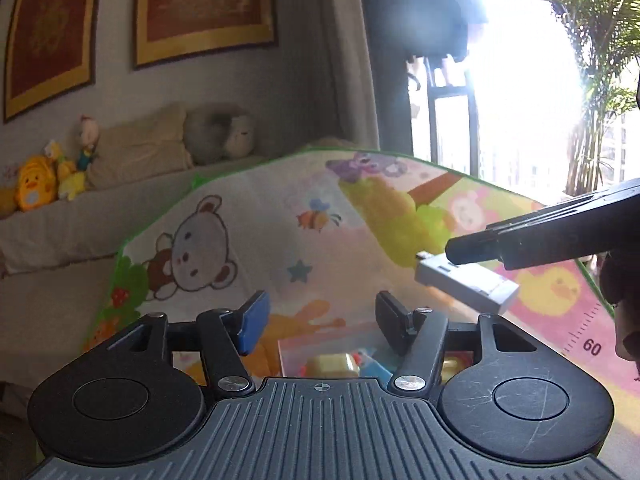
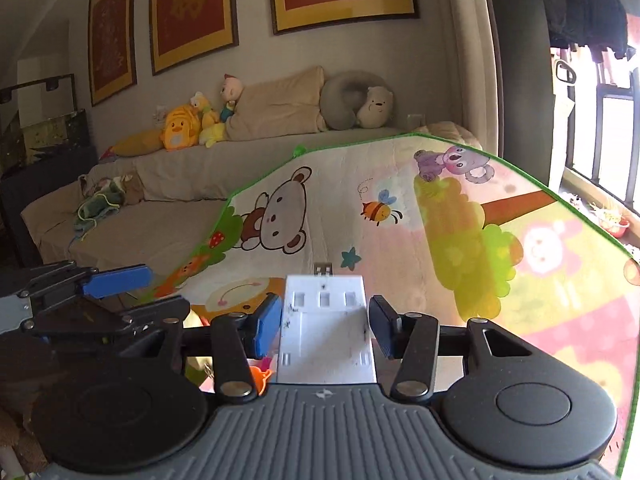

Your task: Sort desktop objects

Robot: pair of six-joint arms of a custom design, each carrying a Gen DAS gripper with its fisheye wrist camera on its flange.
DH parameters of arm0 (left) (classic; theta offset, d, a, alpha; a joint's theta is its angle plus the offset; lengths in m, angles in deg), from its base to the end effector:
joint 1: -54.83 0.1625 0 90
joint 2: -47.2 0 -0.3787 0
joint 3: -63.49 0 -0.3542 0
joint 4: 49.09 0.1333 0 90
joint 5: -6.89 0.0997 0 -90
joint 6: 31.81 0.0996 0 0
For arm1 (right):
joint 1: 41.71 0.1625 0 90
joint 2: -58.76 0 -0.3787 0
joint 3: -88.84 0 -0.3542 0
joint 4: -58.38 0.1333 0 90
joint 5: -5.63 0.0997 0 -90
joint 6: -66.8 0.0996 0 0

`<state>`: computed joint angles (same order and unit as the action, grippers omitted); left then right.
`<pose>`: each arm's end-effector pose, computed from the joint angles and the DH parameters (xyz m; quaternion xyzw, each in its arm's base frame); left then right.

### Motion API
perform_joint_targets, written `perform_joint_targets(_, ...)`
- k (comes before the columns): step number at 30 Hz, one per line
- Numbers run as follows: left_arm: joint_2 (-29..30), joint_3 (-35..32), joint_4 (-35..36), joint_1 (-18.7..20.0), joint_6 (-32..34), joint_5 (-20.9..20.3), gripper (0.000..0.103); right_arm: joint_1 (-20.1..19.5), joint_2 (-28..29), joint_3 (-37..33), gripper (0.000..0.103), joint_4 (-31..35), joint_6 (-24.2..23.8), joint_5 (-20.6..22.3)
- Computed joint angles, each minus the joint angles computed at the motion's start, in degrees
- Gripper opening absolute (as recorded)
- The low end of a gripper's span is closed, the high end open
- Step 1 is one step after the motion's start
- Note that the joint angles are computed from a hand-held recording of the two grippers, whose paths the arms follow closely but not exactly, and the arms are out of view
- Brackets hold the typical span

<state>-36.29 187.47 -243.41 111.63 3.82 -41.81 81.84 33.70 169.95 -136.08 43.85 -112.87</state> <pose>-0.0653 -0.4633 0.3652 0.2951 0.7606 -0.4882 0.3098 0.4432 -0.5131 0.0456 0.3295 -0.8265 0.4164 0.1868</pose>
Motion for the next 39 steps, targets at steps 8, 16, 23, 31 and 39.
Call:
perform_joint_targets(8, -6.2, 10.3, 3.8, 4.3, -6.4, -0.6, 0.097, -3.9, -0.9, 6.3, 0.052, -0.9, 7.2, 1.9)
perform_joint_targets(16, -10.3, 20.1, -0.9, 2.8, -10.4, 2.8, 0.103, -3.1, -2.7, 20.7, 0.071, -5.0, 12.5, 1.0)
perform_joint_targets(23, -8.3, 21.4, -0.4, 3.4, -17.6, 8.0, 0.103, -2.0, 1.1, 24.2, 0.098, -10.0, 16.8, -4.3)
perform_joint_targets(31, -4.9, 19.3, 3.7, 4.2, -20.9, 10.9, 0.103, -0.2, 9.4, 15.6, 0.103, -10.1, 14.2, -18.5)
perform_joint_targets(39, -5.1, 19.5, 3.6, 4.2, -21.2, 10.7, 0.103, 0.2, 13.2, 12.7, 0.103, -15.9, 12.4, -22.1)
